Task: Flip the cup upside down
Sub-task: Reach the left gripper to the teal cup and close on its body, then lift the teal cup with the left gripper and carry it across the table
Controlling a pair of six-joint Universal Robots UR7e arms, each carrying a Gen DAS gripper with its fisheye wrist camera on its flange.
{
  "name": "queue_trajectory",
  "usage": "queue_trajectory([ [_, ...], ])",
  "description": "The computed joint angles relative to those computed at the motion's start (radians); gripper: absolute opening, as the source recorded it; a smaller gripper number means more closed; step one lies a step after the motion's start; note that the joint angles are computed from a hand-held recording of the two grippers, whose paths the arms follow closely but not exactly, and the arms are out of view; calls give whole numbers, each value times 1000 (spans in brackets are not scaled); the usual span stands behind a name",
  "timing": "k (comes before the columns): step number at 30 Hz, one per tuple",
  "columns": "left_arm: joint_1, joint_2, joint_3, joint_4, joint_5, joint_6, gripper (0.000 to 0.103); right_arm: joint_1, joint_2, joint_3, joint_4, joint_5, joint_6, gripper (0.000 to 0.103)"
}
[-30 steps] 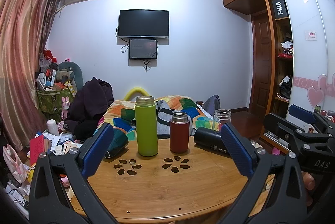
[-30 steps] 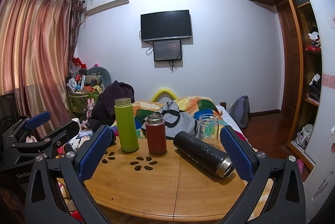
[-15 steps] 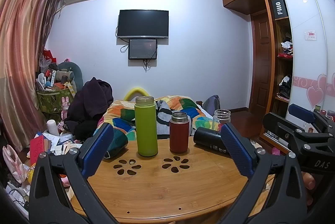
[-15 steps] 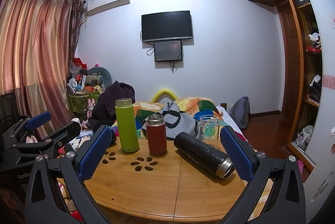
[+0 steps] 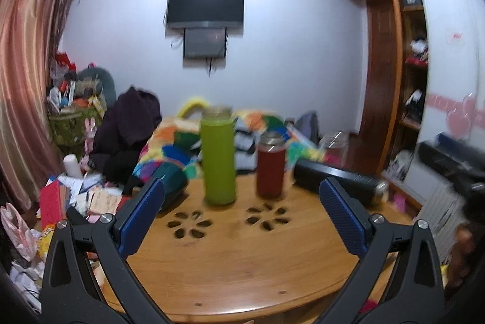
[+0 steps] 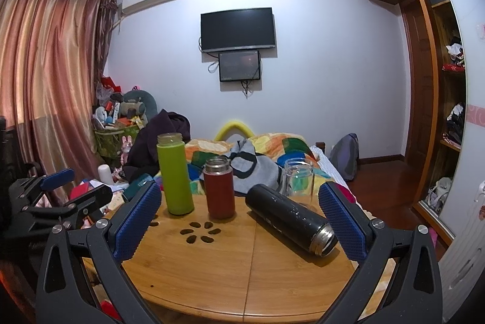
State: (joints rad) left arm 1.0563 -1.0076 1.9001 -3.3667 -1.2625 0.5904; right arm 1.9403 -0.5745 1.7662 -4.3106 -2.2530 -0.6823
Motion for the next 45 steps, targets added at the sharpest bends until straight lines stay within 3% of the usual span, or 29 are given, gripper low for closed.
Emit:
queue_trajectory([
  [5,61,113,-259,282,99,10,103,-34,-13,12,31,2,40,103],
  [10,122,291,-600,607,202,-33,103,-64,-24,17,79,-6,83,103],
  [14,152,407,-801,746,260,-20,101,-82,-28,19,104,-9,99,103],
  [15,157,427,-838,766,271,-22,95,-86,-29,19,110,-11,103,103],
  [19,189,518,-1038,985,226,-99,79,-102,-33,22,129,-13,116,103],
  [22,199,554,-1101,1049,218,-116,73,-115,-42,28,159,-5,151,103],
  [33,189,471,-928,928,229,-107,72,-116,-47,32,193,2,179,103],
  [41,156,320,-631,790,229,-45,72,-106,-36,34,186,13,175,103],
  [45,135,243,-491,763,185,-36,72,-100,-29,37,189,15,179,103],
])
